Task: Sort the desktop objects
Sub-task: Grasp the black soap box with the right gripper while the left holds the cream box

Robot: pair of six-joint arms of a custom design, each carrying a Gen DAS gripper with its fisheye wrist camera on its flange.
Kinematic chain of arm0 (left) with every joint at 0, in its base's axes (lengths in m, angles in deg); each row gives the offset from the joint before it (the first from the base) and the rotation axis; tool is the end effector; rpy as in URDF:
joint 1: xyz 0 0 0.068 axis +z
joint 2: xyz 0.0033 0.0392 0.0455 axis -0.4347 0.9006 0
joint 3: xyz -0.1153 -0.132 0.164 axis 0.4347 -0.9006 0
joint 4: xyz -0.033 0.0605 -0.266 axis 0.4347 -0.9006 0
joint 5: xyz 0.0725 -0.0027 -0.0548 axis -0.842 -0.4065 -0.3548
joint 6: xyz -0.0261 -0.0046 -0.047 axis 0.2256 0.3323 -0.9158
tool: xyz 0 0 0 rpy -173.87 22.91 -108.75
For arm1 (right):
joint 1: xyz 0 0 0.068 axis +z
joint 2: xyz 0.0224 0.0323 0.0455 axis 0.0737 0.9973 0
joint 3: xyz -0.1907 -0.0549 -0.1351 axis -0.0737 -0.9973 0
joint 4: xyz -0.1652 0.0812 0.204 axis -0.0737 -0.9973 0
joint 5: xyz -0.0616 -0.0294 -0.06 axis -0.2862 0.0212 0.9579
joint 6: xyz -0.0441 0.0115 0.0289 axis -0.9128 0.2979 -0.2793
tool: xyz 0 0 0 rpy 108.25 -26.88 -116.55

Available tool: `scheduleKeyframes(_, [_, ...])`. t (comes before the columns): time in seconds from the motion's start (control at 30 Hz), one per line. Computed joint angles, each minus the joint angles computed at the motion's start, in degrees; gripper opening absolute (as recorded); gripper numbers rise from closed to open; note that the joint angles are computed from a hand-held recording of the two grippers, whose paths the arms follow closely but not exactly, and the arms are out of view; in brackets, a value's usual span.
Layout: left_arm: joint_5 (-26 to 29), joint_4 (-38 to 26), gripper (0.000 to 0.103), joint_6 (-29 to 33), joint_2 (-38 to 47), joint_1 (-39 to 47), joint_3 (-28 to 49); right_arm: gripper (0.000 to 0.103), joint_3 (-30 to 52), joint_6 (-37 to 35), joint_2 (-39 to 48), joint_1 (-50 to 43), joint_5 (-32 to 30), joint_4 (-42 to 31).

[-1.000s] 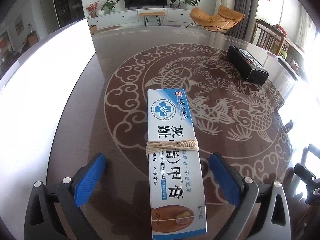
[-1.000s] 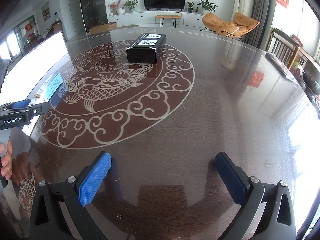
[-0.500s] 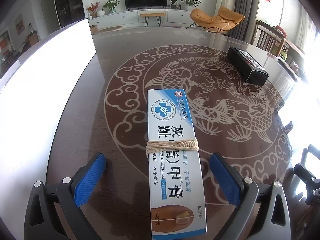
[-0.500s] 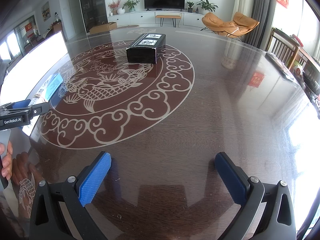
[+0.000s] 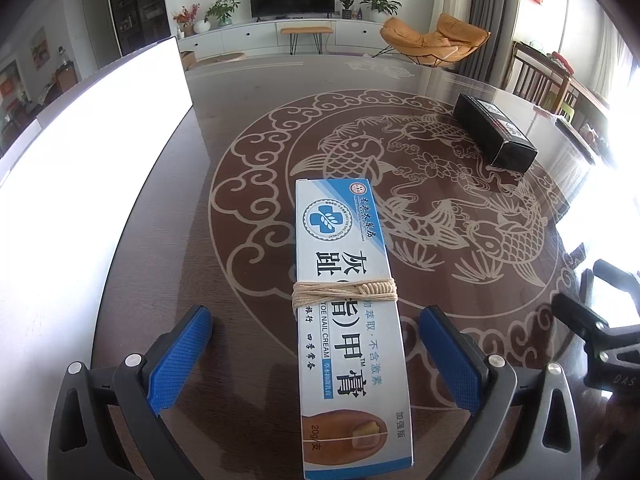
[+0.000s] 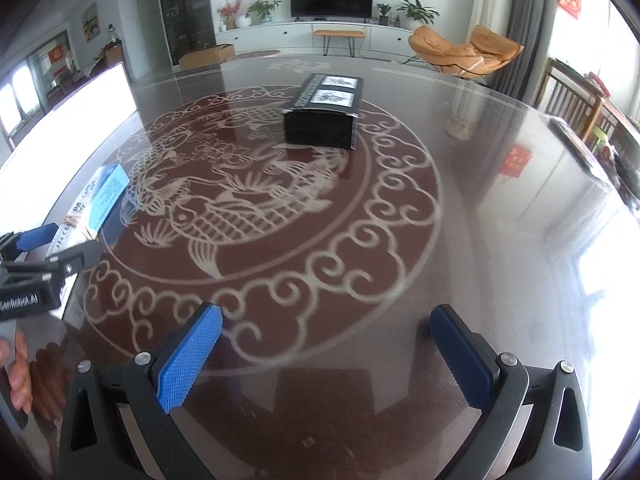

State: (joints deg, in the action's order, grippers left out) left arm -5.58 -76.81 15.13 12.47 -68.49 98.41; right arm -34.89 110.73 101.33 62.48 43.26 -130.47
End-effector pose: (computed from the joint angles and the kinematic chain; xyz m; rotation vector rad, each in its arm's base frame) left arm 0.1665 -0.1394 0.1926 0.2470 2.5362 -0.0729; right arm 0.1331 0.1813 0.1948 -0.0020 2.5221 -0.0162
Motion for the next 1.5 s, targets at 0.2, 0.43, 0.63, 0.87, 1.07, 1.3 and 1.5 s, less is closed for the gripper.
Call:
scheduleKeyframes(0.2, [-0.02, 0.13, 0.103, -0.07, 0.13, -0.04, 0.02, 0.103, 10.74, -10.42, 14.97, -12.29, -3.93, 9.04])
scheduleKeyframes(0.43, [-0.05, 0.05, 0.103, 0.03, -0.01, 0.01, -0.04, 0.103, 22.39, -12.97, 27.18, -21.06, -5.15, 10.51])
scheduleKeyframes(0.63, [-0.03, 0.13, 0.103, 0.05, -0.02, 0.05, -0.11, 0.103, 27.96, -18.26, 31.91, -25.07, -8.42, 11.07])
scheduleKeyframes(0.87, [0.00, 0.21, 0.103, 0.09, -0.02, 0.09, -0.18, 0.084, 23.89, -20.41, 28.49, -24.94, -8.11, 14.22])
scheduleKeyframes(1.07, [0.01, 0.33, 0.103, 0.12, 0.01, 0.11, -0.26, 0.061, 18.65, -20.55, 23.67, -22.29, -6.94, 16.29])
scheduleKeyframes(1.3, [0.03, 0.39, 0.103, 0.15, -0.04, 0.15, -0.34, 0.061, 10.20, -17.64, 14.47, -14.78, -5.31, 14.37])
scheduleKeyframes(1.5, [0.04, 0.46, 0.103, 0.17, -0.02, 0.17, -0.39, 0.061, 2.61, -4.07, 3.66, -0.20, 0.79, 4.81])
